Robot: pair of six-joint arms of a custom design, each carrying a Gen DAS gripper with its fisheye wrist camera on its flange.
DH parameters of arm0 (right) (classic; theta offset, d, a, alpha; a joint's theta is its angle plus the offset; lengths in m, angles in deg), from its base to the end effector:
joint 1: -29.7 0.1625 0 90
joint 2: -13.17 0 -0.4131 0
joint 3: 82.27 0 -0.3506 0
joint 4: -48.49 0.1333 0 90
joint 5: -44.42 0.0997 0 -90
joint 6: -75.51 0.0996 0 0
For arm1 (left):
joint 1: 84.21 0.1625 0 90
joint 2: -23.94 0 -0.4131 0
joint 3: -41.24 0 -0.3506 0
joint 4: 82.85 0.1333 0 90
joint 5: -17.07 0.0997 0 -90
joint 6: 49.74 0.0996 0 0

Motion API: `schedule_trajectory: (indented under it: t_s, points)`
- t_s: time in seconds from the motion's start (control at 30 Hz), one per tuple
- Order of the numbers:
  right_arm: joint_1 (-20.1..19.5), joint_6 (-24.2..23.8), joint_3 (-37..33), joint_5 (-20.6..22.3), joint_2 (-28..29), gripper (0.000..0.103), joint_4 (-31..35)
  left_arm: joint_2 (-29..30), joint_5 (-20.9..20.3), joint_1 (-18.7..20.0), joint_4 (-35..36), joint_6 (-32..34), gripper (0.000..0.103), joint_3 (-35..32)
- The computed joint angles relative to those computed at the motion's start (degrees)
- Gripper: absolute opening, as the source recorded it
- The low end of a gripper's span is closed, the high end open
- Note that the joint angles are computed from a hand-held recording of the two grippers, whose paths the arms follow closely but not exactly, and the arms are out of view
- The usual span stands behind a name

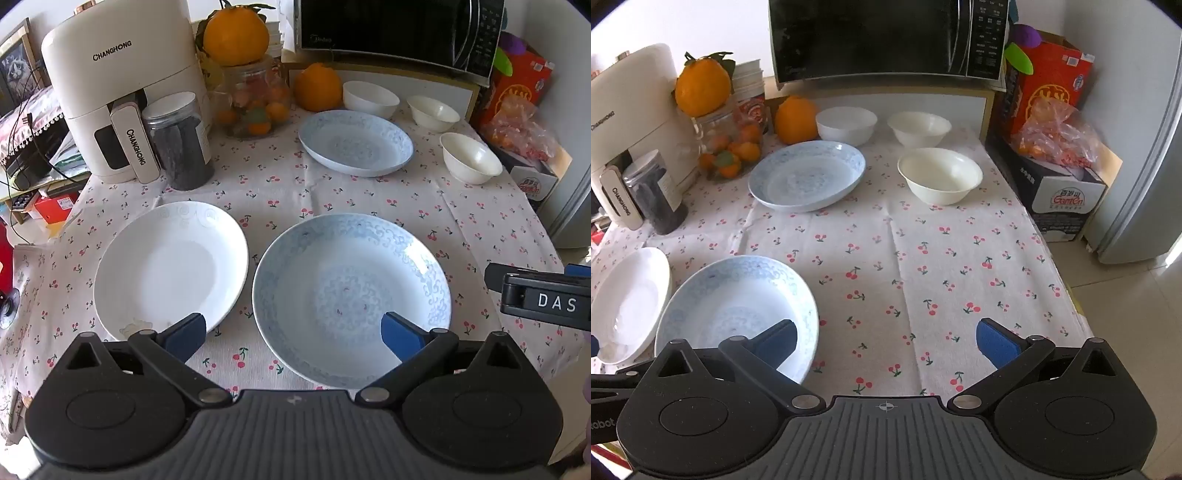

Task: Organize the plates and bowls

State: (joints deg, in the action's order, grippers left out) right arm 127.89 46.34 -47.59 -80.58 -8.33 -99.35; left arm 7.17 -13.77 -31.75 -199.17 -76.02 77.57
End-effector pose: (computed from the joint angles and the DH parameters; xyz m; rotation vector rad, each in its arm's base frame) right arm 0.1971 -0.8344 0.2460 0.4538 -2.2711 0.7958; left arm -0.3328 -0.7922 0.1253 0.1428 2.2019 -0.7722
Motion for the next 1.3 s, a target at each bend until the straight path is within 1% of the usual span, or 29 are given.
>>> schedule_trajectory:
  t_s: [0.03,0.13,0.43,0.5,1.3]
  points:
    - [0.04,0.43,-0.36,-0.26,0.0,0.103,1.23,-0.01,0.02,0.0,0.02,-0.03,0.101,0.01]
    - [-0.01,0.67,-0.08,0.13,-0.19,0.103,1.26,0.04,0.31,-0.05,0.48,-0.23,0.101,-0.16]
    - [0.01,0.78,-0.25,0.23,-0.23,0.103,1.34,-0.3,0.42,-0.07,-1.2,0.14,0.101,1.32]
    - [-0.01,0.81,0.39,0.3,-0.42,0.103,0.9,0.27,0.22,-0.01,0.83,-0.47,0.101,-0.61]
    - [0.0,1.23,0.58,0.47,-0.56,0.103,1.36,0.34,-0.05,0.08,1.65,-0.42,0.101,-1.74]
